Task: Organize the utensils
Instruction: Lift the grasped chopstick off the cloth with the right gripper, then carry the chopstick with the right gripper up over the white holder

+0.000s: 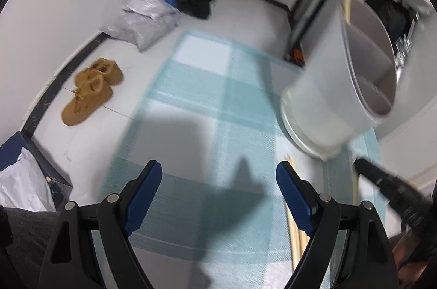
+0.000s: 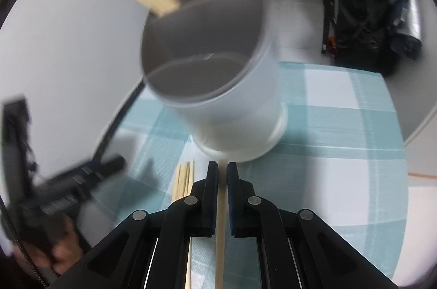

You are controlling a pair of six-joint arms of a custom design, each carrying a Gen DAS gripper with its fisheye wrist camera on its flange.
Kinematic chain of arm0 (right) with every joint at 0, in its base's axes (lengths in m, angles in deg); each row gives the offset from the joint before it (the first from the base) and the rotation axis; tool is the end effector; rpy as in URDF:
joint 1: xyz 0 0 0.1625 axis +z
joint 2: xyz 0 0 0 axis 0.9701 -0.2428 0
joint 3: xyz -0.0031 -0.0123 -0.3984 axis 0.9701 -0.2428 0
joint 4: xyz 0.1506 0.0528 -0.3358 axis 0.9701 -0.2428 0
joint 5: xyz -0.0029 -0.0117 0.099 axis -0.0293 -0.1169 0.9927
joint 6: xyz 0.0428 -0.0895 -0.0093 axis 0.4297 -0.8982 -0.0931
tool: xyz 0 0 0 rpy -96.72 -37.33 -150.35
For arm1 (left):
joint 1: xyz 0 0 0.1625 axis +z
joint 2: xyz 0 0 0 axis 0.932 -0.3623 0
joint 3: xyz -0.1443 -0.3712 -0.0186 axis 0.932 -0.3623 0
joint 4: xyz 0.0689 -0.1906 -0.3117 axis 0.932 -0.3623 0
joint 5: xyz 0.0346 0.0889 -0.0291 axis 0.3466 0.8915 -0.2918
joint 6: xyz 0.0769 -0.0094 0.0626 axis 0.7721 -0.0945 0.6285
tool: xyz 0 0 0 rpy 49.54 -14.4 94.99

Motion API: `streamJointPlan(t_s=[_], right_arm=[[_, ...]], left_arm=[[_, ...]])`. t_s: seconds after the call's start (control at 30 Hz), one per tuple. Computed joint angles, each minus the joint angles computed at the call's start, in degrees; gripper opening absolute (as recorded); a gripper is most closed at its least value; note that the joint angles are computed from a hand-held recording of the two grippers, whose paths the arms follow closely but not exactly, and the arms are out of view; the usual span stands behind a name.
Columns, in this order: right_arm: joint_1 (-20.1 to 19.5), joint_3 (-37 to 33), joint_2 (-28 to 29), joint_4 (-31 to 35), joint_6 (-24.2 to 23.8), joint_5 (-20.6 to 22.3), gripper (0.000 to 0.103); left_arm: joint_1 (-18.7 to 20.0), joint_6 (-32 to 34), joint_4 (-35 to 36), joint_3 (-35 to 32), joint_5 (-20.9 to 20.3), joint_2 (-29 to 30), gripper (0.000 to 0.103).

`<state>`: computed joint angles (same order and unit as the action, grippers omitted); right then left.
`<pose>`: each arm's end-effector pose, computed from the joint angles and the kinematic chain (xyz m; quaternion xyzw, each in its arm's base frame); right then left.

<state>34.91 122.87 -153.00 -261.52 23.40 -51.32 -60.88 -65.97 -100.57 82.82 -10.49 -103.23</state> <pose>0.2418 -0.3182 0.1198 0.3199 -0.9332 0.1296 0.1003 -0.1719 -0.2209 0.1908 -0.1385 0.8784 -0.3550 0.2884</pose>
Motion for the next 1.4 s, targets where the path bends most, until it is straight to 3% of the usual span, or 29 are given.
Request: streamJointPlan(t_s=[0.13, 0.23, 0.3, 0.6, 0.83, 1.2, 1.3, 1.4], right_arm=[[-3.3, 1.7, -2.7, -0.8, 1.0, 3.5, 0.006], [-9.2, 3.4, -6.8, 0.1, 0.8, 10.3, 0.006], [-10.8, 3.5, -7.7, -0.2, 1.8, 13.3, 0.006], [-20.1, 8.5, -16.2, 1.2, 1.9, 24.7, 0.006], [-21.6, 8.0, -15.9, -0.4, 0.7, 25.9, 0.006], [-22.2, 7.6, -16.6, -0.3, 0.3, 27.1, 0.006], [-22.1, 7.6, -17.3, 0.1, -0.1, 27.4, 0.006], [-22.3, 7.6, -17.8, 0.6, -0.2, 28.2, 0.006]], left_arm=[[1.6, 4.4, -7.8, 0.9, -1.6, 1.9, 0.082], [2.1, 7.0, -9.0, 0.0, -2.5, 4.7, 0.082], [2.5, 9.0, -10.5, -0.4, -3.4, 6.5, 0.082], [4.7, 10.6, -7.0, -4.0, -7.2, 12.8, 0.082], [6.3, 12.3, -4.9, -7.0, -8.3, 17.2, 0.083], [11.0, 11.2, -3.2, -8.8, -6.8, 17.0, 0.081], [11.3, 11.6, -3.8, -9.5, -6.7, 18.1, 0.072], [11.5, 12.4, -4.7, -10.2, -6.0, 19.2, 0.053]])
